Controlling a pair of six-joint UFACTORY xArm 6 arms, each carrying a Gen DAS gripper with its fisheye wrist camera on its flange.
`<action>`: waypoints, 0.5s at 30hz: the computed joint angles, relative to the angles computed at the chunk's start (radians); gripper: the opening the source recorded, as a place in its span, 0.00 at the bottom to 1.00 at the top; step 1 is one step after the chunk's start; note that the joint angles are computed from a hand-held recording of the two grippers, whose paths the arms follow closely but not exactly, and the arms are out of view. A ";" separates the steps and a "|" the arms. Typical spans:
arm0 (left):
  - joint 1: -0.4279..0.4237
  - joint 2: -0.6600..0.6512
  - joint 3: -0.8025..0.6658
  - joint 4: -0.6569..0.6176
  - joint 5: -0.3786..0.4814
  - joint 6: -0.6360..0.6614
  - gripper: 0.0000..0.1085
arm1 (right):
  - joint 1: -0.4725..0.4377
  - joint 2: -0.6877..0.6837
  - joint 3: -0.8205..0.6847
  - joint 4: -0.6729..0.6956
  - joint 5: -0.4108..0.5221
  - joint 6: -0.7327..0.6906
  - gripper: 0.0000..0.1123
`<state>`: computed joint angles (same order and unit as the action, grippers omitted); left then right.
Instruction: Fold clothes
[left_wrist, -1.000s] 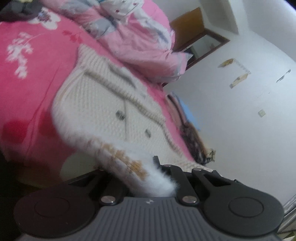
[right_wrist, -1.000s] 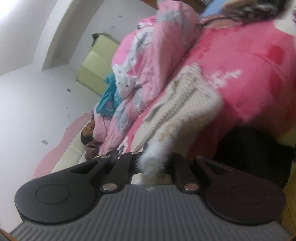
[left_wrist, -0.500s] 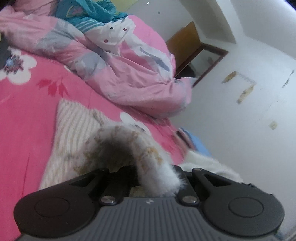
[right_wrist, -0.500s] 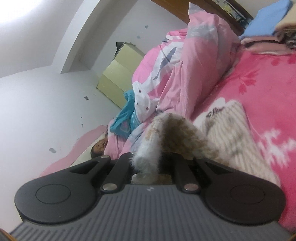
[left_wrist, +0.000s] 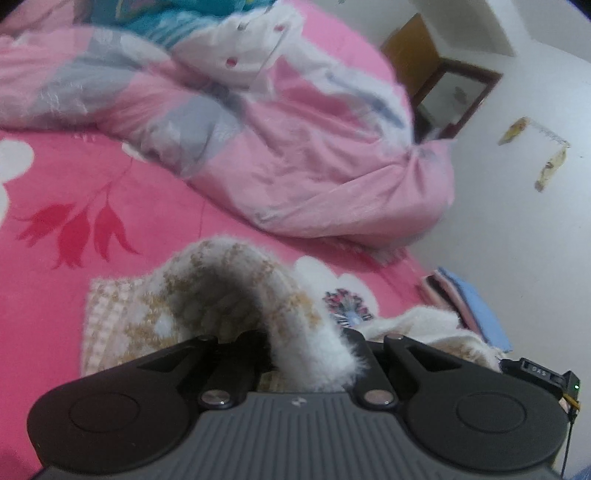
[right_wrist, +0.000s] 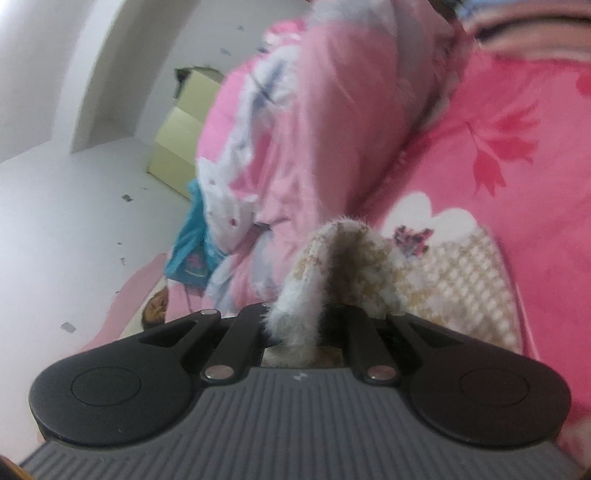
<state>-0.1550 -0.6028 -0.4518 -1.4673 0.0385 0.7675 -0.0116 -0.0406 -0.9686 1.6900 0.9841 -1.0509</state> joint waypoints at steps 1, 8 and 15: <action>0.042 0.054 -0.030 -0.012 0.055 0.007 0.10 | 0.009 0.049 -0.043 -0.018 -0.010 0.036 0.08; 0.285 0.140 -0.055 -0.289 0.425 0.071 0.52 | -0.035 0.255 -0.184 -0.077 0.101 0.336 0.28; 0.289 -0.103 0.051 -0.346 0.294 0.022 0.66 | -0.107 0.134 -0.078 -0.016 0.097 0.356 0.58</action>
<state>0.1343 -0.7062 -0.4011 -1.8138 0.3325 0.7895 -0.1190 0.0931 -1.0468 1.6743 1.0811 -0.6948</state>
